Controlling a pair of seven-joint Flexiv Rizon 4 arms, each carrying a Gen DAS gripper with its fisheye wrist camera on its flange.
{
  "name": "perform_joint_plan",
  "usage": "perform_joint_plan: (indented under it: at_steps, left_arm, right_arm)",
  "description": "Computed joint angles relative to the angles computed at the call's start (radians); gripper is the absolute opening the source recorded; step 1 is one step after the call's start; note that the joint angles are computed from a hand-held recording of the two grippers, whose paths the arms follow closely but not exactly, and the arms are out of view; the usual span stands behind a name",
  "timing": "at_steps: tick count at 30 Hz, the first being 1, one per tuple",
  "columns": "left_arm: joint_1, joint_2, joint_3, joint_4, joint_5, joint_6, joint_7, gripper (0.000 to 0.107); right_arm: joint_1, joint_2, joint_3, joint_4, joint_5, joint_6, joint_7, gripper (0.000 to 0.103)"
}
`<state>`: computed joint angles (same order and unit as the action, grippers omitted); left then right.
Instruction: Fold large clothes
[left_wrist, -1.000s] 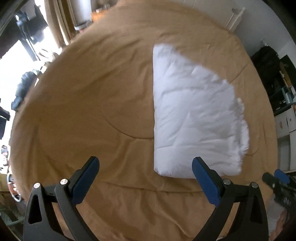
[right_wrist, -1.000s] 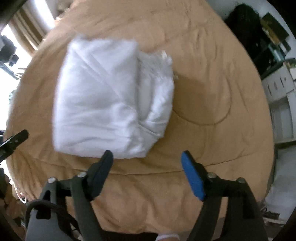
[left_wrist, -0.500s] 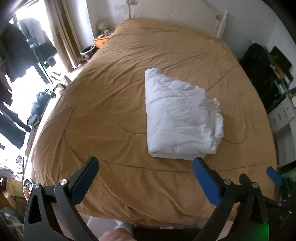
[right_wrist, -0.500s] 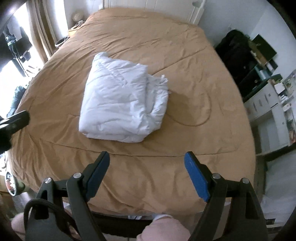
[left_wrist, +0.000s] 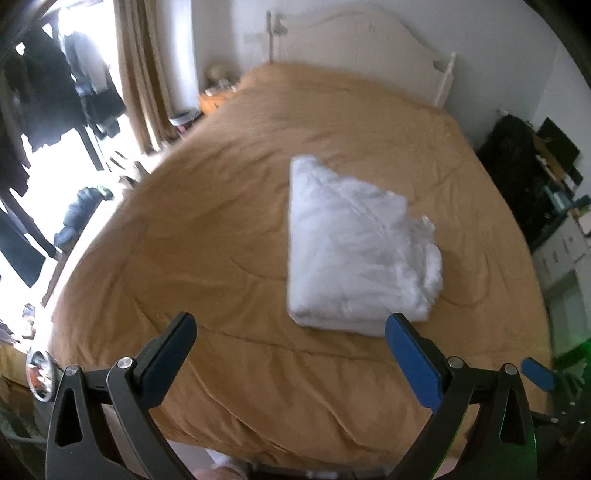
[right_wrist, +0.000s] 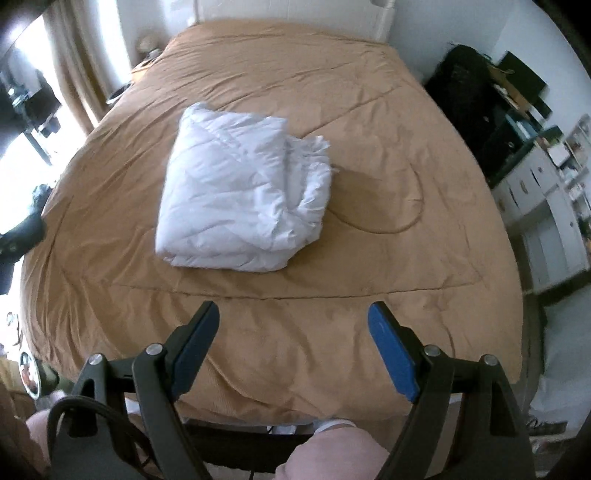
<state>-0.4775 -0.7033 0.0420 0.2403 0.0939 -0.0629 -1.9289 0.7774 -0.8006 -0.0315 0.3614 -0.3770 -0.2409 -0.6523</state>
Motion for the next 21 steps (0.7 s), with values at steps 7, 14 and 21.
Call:
perform_joint_plan:
  at_steps: [7, 14, 21]
  left_arm:
    - [-0.007, -0.025, 0.009, -0.051, 0.01, -0.065, 0.001, 0.102]
    - [0.012, -0.005, -0.01, 0.004, -0.033, -0.057, 0.005, 0.102]
    - [-0.004, -0.047, 0.004, -0.082, -0.014, -0.097, 0.035, 0.102]
  right_arm:
    - [-0.003, -0.009, 0.013, -0.016, 0.018, -0.013, 0.01, 0.083]
    - [0.006, 0.035, 0.008, 0.065, 0.017, 0.032, 0.042, 0.083]
    - [-0.003, 0.05, 0.024, 0.089, 0.032, 0.05, 0.045, 0.083]
